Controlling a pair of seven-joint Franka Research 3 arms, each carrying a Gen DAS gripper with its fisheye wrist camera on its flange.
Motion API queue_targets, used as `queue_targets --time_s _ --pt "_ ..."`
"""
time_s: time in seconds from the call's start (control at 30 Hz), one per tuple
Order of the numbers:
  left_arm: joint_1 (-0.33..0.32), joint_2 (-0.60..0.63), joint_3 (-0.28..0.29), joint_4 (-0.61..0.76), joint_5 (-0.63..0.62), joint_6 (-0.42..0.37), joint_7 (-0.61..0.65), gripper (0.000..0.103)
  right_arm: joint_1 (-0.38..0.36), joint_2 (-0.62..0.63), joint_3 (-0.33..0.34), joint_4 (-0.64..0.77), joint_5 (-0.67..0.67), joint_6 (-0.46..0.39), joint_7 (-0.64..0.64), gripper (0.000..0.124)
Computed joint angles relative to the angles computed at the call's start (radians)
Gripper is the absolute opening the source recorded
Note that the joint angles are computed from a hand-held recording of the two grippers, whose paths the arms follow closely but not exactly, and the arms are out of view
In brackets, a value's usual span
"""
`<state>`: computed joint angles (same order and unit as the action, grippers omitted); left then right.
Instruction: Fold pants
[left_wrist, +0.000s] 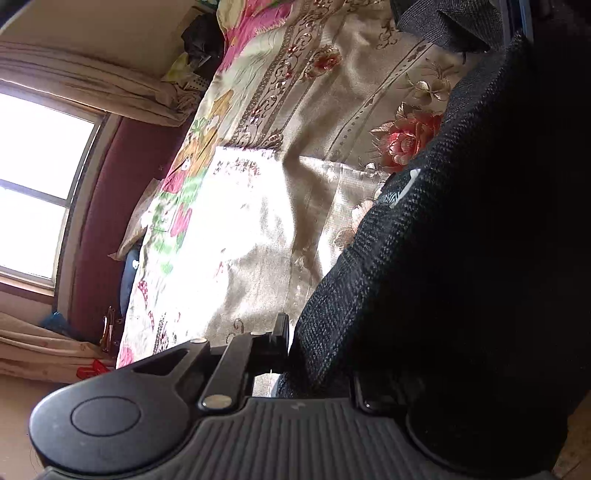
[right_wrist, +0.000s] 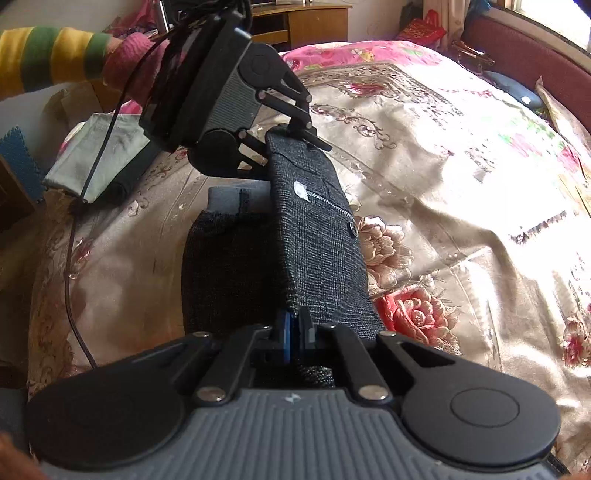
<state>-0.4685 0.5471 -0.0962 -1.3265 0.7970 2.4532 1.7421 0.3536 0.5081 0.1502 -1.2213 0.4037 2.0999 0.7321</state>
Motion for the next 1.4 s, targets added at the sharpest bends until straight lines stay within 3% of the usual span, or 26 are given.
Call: queue_targets --time_s 0.1,0.2,0.33,0.47,0.53,0.6,0.83,1.0,1.1,1.23,1.33,1.4 --pt "-0.032 -0.121 0.038 -0.209 0.133 0.086 -0.171 0.033 -0.011 -0.063 0.008 -0.083 0.036 0.005 0.004 0.005" --pt "-0.102 -0.193 0.097 -0.389 0.488 0.106 -0.421 0.036 -0.013 -0.114 0.015 -0.196 0.094 0.009 0.041 0.005" --pt "-0.119 -0.226 0.071 -0.525 0.688 0.052 -0.570 0.040 0.028 -0.129 0.012 -0.323 0.081 0.071 0.097 0.005" --pt "-0.107 -0.246 0.023 -0.582 0.758 -0.014 -0.667 0.042 0.055 -0.136 0.004 -0.384 0.024 0.112 0.133 0.005" --pt "-0.092 -0.252 0.002 -0.586 0.775 -0.045 -0.709 0.050 0.061 -0.140 0.003 -0.390 -0.004 0.119 0.132 0.005" --pt "-0.077 -0.249 -0.012 -0.587 0.848 -0.066 -0.748 0.067 0.062 -0.150 0.001 -0.401 -0.019 0.116 0.138 0.005" --pt "-0.020 -0.193 -0.045 -0.515 0.856 -0.113 -0.754 0.070 0.107 -0.166 -0.005 -0.441 -0.115 0.197 0.207 0.006" --pt "-0.007 -0.227 -0.054 -0.576 0.820 -0.152 -0.717 0.068 0.118 -0.186 -0.009 -0.494 -0.142 0.248 0.291 0.013" --pt "-0.009 -0.256 -0.071 -0.595 0.738 -0.237 -0.658 0.069 0.100 -0.229 -0.003 -0.535 -0.090 0.289 0.341 0.014" --pt "-0.045 -0.245 -0.104 -0.524 0.605 -0.397 -0.580 0.069 0.044 -0.323 -0.005 -0.601 -0.010 0.313 0.268 0.020" --pt "-0.105 -0.195 -0.129 -0.381 0.502 -0.526 -0.570 0.069 -0.014 -0.379 -0.037 -0.626 0.045 0.268 0.214 0.020" --pt "-0.155 -0.141 -0.144 -0.249 0.433 -0.561 -0.584 0.071 -0.049 -0.399 -0.066 -0.633 0.052 0.248 0.218 0.020"
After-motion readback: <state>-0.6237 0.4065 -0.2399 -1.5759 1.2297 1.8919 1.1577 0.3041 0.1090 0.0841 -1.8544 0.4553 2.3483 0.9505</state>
